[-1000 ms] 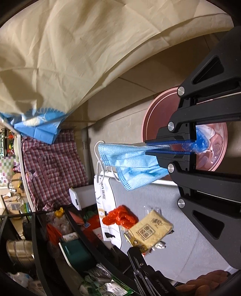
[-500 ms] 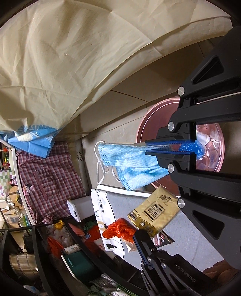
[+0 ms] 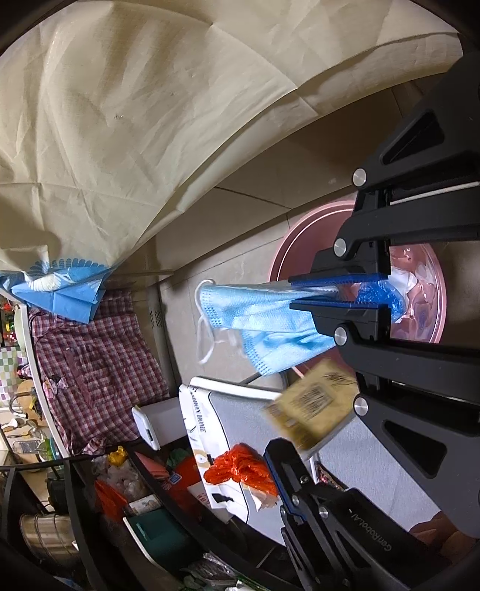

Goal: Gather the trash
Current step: 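Open both grippers to drop the tissue pack and mask into the bucket, then move the left gripper to the crumpled white tissue while the right gripper approaches the straw pack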

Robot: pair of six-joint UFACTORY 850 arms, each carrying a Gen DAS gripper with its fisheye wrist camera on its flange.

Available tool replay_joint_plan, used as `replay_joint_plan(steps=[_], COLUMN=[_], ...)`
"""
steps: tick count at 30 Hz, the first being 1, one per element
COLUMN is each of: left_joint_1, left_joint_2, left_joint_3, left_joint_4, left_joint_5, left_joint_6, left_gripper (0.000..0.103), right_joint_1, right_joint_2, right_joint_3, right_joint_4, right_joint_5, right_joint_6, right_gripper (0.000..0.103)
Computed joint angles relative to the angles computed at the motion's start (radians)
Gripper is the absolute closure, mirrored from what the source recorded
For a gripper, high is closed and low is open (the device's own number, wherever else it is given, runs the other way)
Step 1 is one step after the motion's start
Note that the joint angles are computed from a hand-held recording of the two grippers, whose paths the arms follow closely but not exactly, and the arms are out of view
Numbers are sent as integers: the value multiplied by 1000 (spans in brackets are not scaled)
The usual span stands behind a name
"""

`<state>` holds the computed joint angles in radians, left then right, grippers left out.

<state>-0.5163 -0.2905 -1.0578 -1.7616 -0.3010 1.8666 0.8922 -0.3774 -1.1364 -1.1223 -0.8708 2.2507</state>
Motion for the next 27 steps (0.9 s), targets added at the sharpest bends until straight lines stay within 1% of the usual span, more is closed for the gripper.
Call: replay_joint_plan(steps=[1, 2, 3, 7, 11, 17, 22, 26, 27], left_joint_1=[1, 5, 7, 20, 38, 88, 153, 221, 243], left_joint_2=[1, 2, 5, 14, 31, 56, 74, 81, 81], left_joint_3=[1, 2, 4, 11, 27, 46, 55, 56, 55], left_joint_4=[-2, -3, -9, -3, -15, -20, -8, 0, -5], left_joint_5=[-3, -9, -12, -28, -38, -57, -75, -80, -82], left_joint_6=[2, 2, 5, -6, 18, 29, 25, 14, 18], left_gripper=[93, 85, 78, 76, 77, 77, 77, 77, 77], right_joint_1=[-1, -3, -3, 1, 8, 26, 43, 47, 47], right_joint_2=[-3, -4, -3, -2, -4, -7, -30, -47, -53], right_joint_3=[-3, -4, -2, -1, -3, -12, -43, -66, -73], right_joint_4=[11, 15, 18, 9, -10, -63, -109, -153, -163], right_joint_5=[-6, -10, -15, -24, -32, -57, -62, -36, -29], right_joint_6=[-3, 2, 9, 25, 34, 60, 57, 73, 77], right_gripper=[79, 61, 51, 51, 51, 51, 51, 52, 56])
